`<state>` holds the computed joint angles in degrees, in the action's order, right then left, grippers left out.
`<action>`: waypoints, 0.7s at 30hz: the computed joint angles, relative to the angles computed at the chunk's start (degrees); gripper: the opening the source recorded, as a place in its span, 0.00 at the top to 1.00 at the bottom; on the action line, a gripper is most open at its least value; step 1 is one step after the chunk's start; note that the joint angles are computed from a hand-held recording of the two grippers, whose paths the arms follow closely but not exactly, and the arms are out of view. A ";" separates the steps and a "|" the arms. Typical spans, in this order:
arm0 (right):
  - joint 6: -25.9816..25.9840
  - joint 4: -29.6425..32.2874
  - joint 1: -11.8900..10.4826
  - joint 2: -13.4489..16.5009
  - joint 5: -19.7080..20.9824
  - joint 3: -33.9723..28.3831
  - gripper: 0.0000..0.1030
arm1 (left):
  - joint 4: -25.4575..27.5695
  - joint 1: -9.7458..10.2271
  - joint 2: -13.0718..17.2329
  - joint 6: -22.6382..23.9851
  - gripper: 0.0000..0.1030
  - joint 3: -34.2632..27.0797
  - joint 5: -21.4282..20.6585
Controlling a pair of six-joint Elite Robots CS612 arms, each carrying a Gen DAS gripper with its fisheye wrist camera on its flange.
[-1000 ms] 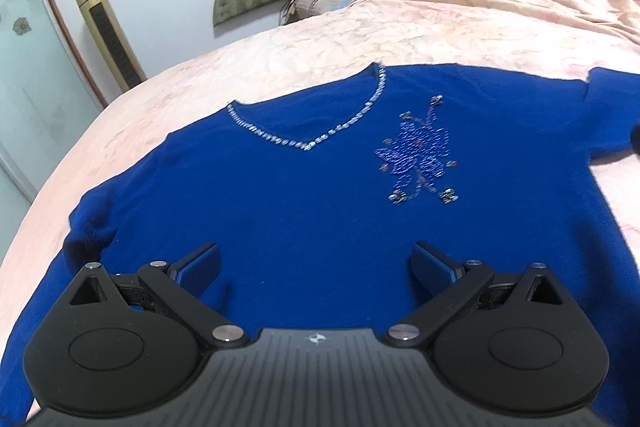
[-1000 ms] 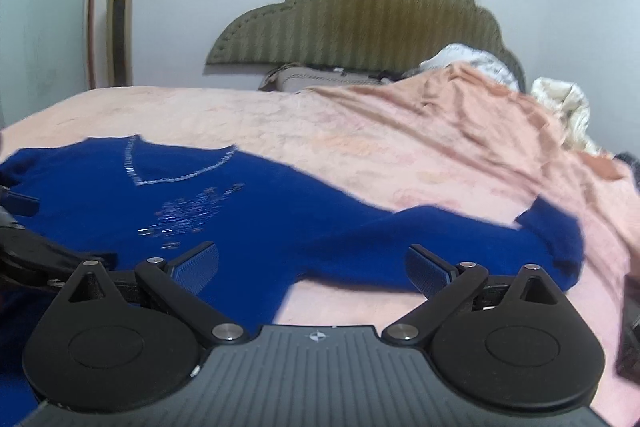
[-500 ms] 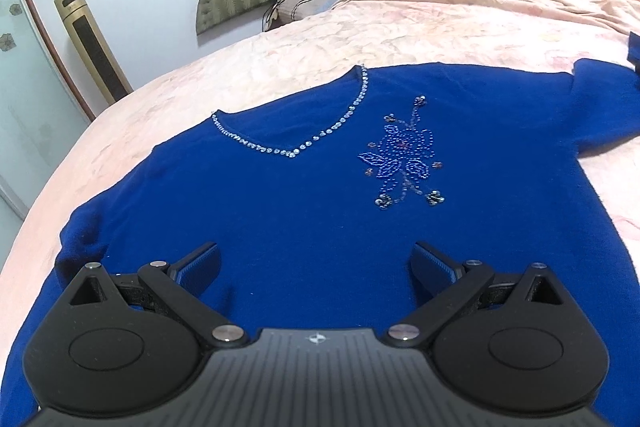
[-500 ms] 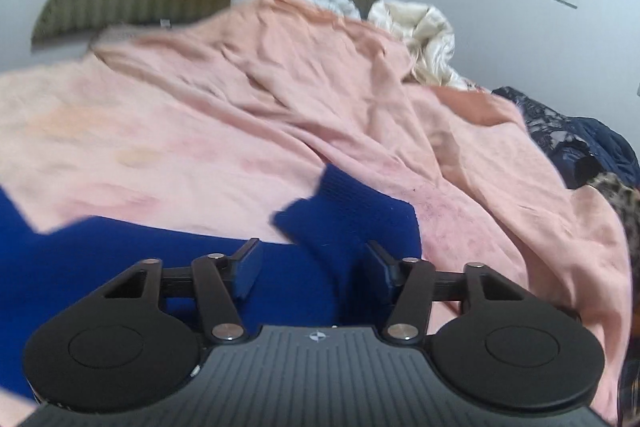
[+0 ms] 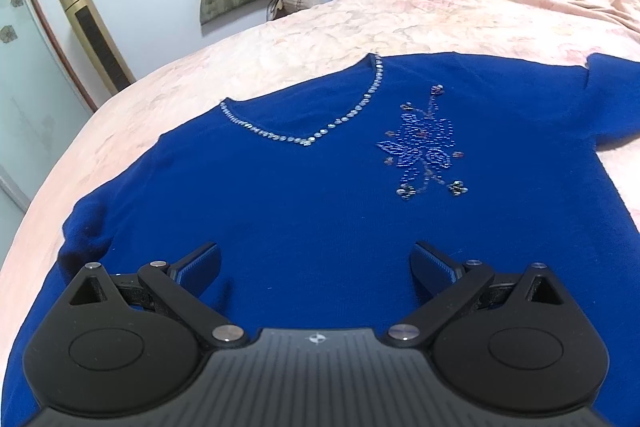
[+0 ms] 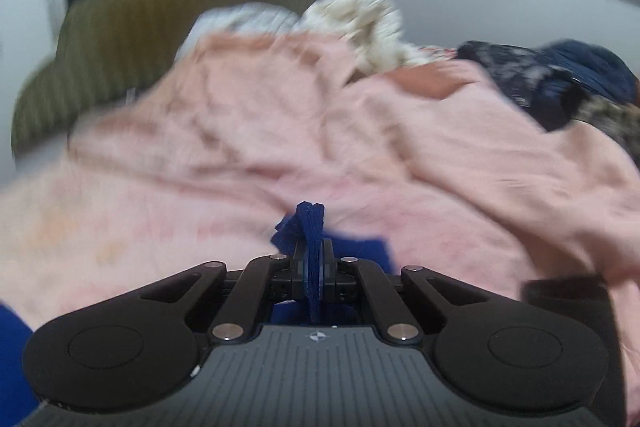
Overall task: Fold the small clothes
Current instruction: 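Move the open right tool toward the cuff of a sweater sleeve, then close the right tool on the blue sleeve cuff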
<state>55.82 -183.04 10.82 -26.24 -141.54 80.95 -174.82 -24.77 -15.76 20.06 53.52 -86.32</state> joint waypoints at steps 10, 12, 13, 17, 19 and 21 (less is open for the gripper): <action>15.03 4.75 2.69 -5.76 -16.17 9.02 0.95 | 0.20 1.10 -0.47 -3.29 0.01 -0.08 1.05; 10.17 0.28 3.35 -4.52 -14.50 7.41 0.95 | 0.50 1.29 -0.54 -3.54 0.01 -0.08 1.22; 6.87 -2.83 3.80 -3.48 -13.30 5.92 0.95 | 0.42 1.37 -0.56 -3.60 0.01 -0.06 1.45; -4.79 -11.02 5.78 0.10 -8.61 -0.72 0.95 | 0.22 1.68 -0.52 -3.91 0.01 -0.15 2.28; -9.18 -14.48 6.35 1.82 -4.55 -4.14 0.94 | 1.16 1.93 -0.46 -4.67 0.01 -0.49 2.17; -11.73 -15.91 6.67 3.33 0.70 -7.42 0.94 | 2.11 2.23 -0.44 -5.54 0.01 -0.70 2.01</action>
<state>44.08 -198.94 17.49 -22.91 -140.84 73.53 -172.71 -22.54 -16.20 14.52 52.82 -84.31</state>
